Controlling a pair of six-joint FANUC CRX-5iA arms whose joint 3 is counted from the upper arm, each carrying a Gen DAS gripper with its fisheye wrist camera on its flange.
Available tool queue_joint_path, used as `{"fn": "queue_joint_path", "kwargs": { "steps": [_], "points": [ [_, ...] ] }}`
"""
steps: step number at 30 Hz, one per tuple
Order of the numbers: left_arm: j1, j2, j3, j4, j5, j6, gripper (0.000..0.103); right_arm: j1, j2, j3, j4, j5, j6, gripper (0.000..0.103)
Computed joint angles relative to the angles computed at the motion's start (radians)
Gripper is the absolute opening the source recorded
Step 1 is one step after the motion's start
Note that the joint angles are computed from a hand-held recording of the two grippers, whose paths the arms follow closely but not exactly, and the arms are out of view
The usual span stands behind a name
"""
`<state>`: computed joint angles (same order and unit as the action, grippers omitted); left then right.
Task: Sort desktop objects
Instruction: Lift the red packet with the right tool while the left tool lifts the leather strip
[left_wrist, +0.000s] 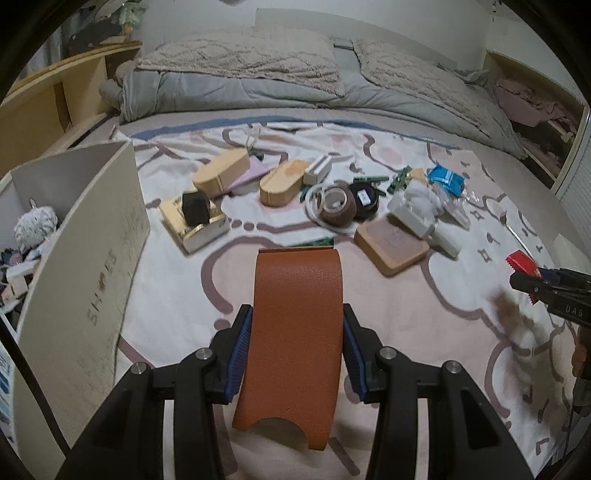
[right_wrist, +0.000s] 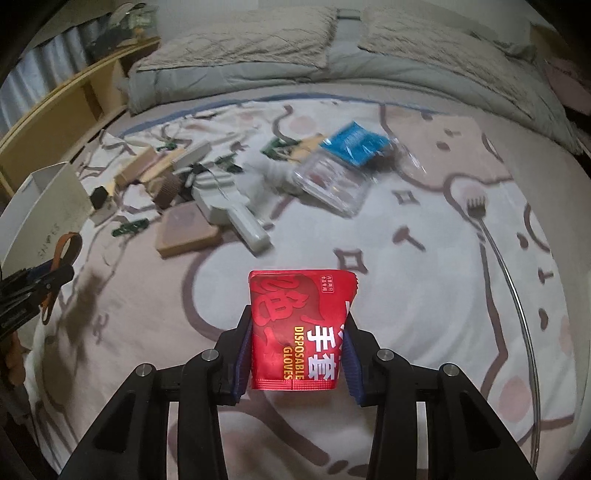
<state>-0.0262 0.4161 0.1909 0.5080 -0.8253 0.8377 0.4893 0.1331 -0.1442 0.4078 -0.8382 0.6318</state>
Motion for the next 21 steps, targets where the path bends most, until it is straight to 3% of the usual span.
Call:
{"fn": "queue_joint_path", "kwargs": {
  "steps": [21],
  "points": [
    [0.036,-0.050,0.058,0.103,0.045,-0.058,0.045,0.050,0.014,0.162,0.011,0.064,0.090,0.042]
  ]
}}
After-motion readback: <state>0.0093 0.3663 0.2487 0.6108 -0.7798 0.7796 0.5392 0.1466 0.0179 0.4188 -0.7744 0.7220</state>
